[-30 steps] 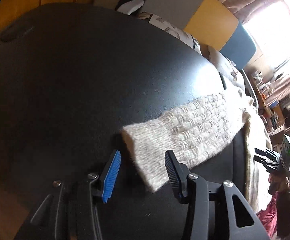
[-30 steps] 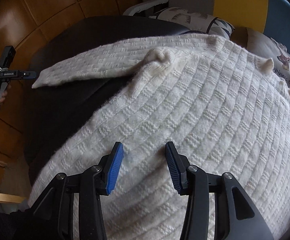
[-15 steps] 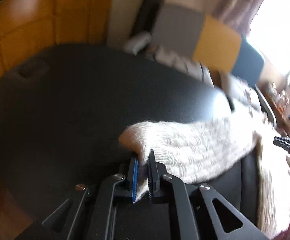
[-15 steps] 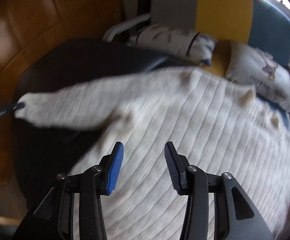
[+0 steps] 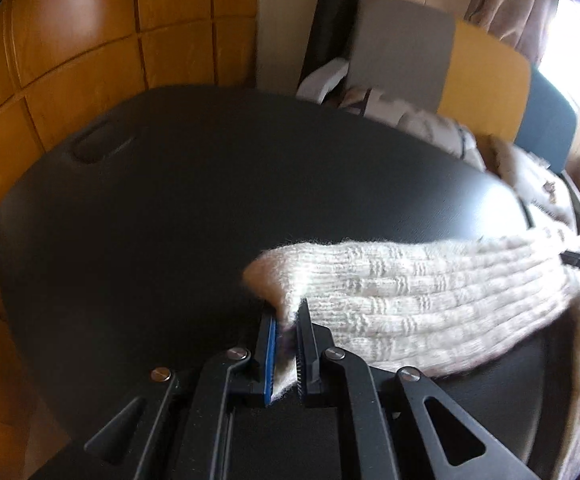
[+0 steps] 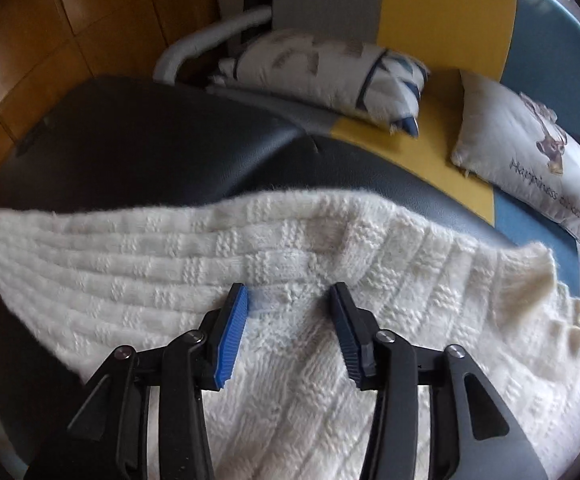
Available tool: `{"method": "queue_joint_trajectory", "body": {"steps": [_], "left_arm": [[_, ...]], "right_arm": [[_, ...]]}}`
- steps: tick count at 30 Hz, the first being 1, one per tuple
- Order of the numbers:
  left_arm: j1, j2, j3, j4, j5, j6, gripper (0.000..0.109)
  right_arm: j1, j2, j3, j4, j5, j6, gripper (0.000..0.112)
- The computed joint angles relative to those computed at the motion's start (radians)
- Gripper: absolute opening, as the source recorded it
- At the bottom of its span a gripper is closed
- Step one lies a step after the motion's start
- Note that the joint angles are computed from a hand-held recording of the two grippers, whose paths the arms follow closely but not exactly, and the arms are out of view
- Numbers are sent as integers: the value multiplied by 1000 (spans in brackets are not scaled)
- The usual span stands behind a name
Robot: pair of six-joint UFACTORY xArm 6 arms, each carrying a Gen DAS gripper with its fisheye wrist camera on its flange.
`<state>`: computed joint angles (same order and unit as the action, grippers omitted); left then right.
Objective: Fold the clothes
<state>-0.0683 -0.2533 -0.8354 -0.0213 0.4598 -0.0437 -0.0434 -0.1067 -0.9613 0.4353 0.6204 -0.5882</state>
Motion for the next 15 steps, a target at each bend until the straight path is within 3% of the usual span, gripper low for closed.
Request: {"method": "queue_joint_trajectory", "body": {"steps": [5,10,12,15], "left_arm": [[1,10,23,170,-8,-147,7],[-10,61,-23,428,-4,-338,7],[-15,85,-51,485,23,-391,7],[-11,105,-88,497,62,-411,7]], "right_arm": [[13,-14,41,26,-69,-33,49],[57,-30,97,-69,-206,80,51],[68,-32,118,-85,-256,108,51],[63,-19,95,-73,-237,148,52]]}}
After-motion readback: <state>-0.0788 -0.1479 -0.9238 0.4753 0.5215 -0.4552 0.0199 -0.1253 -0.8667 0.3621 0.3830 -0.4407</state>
